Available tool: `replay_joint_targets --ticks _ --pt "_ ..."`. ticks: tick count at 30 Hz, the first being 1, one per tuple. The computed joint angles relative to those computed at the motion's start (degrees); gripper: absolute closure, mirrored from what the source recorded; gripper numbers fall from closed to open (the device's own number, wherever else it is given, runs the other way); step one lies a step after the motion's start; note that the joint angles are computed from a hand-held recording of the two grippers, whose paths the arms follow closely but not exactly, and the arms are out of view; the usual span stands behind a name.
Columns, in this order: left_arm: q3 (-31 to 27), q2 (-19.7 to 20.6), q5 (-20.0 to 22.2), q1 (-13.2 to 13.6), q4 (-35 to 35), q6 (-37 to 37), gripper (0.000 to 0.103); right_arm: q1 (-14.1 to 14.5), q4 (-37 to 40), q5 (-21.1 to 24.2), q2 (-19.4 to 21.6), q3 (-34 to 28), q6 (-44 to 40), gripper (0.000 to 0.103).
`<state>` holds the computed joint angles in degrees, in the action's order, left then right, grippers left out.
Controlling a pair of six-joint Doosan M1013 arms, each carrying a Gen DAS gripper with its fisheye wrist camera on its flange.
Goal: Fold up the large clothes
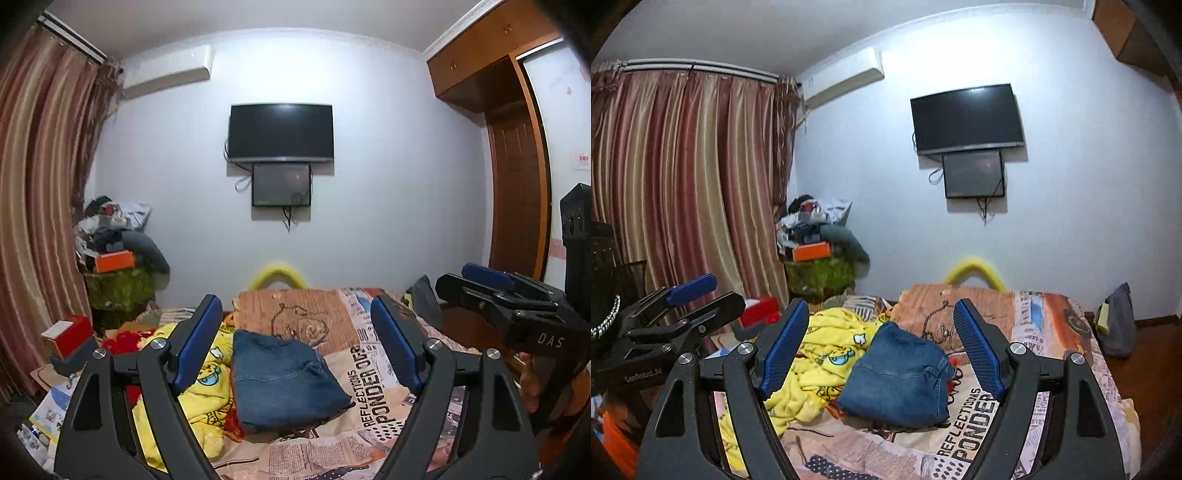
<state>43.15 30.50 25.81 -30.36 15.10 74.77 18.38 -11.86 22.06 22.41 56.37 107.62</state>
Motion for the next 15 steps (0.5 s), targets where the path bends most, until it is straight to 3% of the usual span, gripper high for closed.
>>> replay_joint_targets --ticks 2,7,9,12,15 --pt "1.67 -0.9 -1.24 -0.2 1.98 -2.09 0.02 0.32 -2.21 -0.66 -0.5 0.95 2.49 0.025" --pt "3.75 -1.69 -2.07 -0.56 7.63 -7.99 0.006 0.78 -10.79 -0.36 -0.43 1.57 10.58 0.014" --pt "4.26 -1.85 -2.12 -0.53 8.49 -9.45 0.001 0.96 -13.13 0.45 -0.26 1.31 12.64 0.0" --pt "3.95 -1.65 -1.1 -0.4 7.21 -8.37 0.001 1.44 -19.94 1.36 -0.23 1.46 19.02 0.0" --pt "3.74 -1.43 -0.37 -0.35 6.72 -8.02 0.001 1.54 -20.31 2.79 0.06 0.92 19.35 0.0"
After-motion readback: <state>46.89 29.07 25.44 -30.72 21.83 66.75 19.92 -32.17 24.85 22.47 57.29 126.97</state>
